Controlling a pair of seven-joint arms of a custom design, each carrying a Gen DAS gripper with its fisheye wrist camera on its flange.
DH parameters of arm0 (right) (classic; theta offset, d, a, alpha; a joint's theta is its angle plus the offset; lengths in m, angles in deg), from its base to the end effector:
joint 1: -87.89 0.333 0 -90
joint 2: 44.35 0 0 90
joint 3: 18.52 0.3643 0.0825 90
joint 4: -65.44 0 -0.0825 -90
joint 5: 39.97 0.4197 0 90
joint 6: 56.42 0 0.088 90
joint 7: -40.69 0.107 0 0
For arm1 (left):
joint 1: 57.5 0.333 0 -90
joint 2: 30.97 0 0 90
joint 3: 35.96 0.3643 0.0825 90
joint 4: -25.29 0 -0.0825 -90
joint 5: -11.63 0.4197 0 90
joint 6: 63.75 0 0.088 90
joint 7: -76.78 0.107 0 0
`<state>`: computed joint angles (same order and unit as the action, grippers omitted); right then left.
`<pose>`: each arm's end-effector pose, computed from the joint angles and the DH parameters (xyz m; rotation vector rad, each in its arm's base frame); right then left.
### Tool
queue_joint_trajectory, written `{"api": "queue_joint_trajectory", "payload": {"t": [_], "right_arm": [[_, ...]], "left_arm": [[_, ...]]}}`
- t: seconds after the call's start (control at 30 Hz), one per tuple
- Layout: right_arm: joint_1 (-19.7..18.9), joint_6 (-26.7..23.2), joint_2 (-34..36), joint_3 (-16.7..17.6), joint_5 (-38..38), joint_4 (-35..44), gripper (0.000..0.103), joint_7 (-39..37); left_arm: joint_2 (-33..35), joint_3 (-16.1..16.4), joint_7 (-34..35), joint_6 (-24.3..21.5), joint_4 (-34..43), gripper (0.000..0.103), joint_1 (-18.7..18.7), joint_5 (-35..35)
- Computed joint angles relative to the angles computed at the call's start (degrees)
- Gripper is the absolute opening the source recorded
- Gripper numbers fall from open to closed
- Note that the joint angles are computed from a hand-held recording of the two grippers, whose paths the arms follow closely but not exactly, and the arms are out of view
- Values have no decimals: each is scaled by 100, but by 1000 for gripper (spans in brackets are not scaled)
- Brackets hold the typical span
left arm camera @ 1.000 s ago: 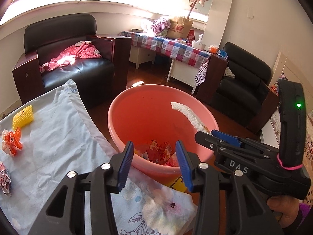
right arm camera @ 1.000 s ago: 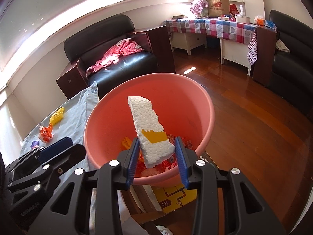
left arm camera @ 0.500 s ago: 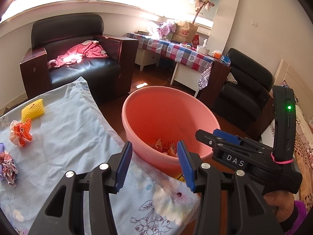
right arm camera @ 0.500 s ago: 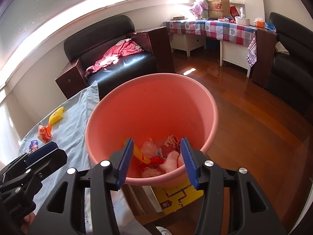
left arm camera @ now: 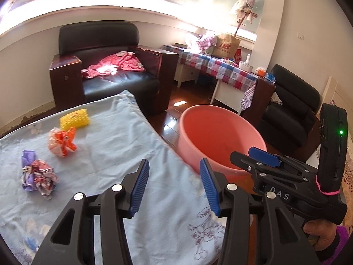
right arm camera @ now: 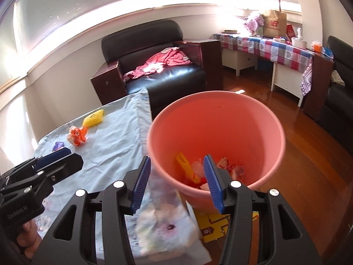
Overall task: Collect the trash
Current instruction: 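Move both open grippers back over the remaining trash on the bed, then grasp the purple cloth bundle with the left gripper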
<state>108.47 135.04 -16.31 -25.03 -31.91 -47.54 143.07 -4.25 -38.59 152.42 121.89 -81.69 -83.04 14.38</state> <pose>0.6900 0.1676 0.3431 -1.5764 1.7133 -0.5902 0.6492 -0.3475 0.3946 -1.5347 2.0301 -1.1355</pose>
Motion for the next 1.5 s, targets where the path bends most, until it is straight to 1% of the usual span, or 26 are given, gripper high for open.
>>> {"api": "queue_joint_trajectory", "payload": {"t": [0.03,0.1,0.3,0.37,0.43,0.5,0.53,0.6,0.67,0.73,0.77,0.8,0.83,0.9,1.0,1.03,1.1,1.2,1.27,1.4,1.43,1.47,1.5], "right_arm": [[-41,-11,4,83,-44,20,51,-21],[-119,-68,26,235,-119,89,51,-45],[-471,-207,122,809,-399,316,51,-89],[-559,-243,173,977,-476,405,51,-101],[-630,-277,232,1120,-538,494,51,-111],[-708,-357,316,1287,-607,625,51,-139],[-769,-383,347,1386,-641,666,51,-163],[-853,-466,438,1554,-699,798,51,-219],[-934,-544,520,1708,-732,912,51,-281],[-1020,-620,600,1869,-745,1020,51,-354],[-1050,-669,648,1941,-753,1089,51,-402],[-1038,-692,685,1956,-749,1140,51,-438],[-1024,-708,720,1971,-752,1190,51,-483],[-1038,-764,777,2030,-752,1277,51,-581],[-1077,-910,876,2135,-724,1435,51,-739],[-1097,-965,905,2174,-706,1481,51,-801],[-1075,-1064,966,2189,-654,1588,51,-899],[-1040,-1188,1048,2210,-575,1734,51,-1062],[-1044,-1273,1106,2254,-522,1834,51,-1189],[-1021,-1437,1229,2323,-411,2050,51,-1458],[-1019,-1452,1260,2351,-384,2099,51,-1537],[-1022,-1463,1286,2385,-352,2139,51,-1612],[-1056,-1475,1318,2461,-319,2174,51,-1710]], "left_arm": [[-57,198,-54,25,-83,47,-143,-19],[-156,490,-130,82,-243,47,-336,-53],[-397,1249,-267,202,-707,47,-789,-265],[-448,1631,-297,234,-840,47,-1062,-372],[-490,2089,-290,293,-995,47,-1399,-515],[-521,2426,-245,314,-1128,47,-1617,-693],[-540,2481,-217,321,-1179,47,-1618,-767],[-544,2749,-191,311,-1263,47,-1748,-956],[-533,2914,-183,304,-1328,46,-1770,-1116],[-501,3069,-198,283,-1368,43,-1789,-1258],[-487,3086,-210,270,-1383,41,-1752,-1302],[-473,3042,-233,230,-1376,40,-1648,-1333],[-467,2905,-266,203,-1364,37,-1460,-1332],[-445,2484,-344,130,-1300,33,-960,-1275],[-351,1760,-470,-76,-1111,31,-156,-1104],[-307,1622,-520,-128,-1046,31,3,-1054],[-201,1502,-637,-257,-906,31,156,-938],[-10,1646,-909,-492,-662,32,71,-736],[93,1578,-1027,-608,-507,32,169,-620],[186,1099,-1110,-593,-356,32,643,-445],[199,1034,-1140,-585,-334,32,708,-379],[212,891,-1139,-581,-309,32,839,-324],[221,672,-1112,-568,-286,32,1034,-290]]}}
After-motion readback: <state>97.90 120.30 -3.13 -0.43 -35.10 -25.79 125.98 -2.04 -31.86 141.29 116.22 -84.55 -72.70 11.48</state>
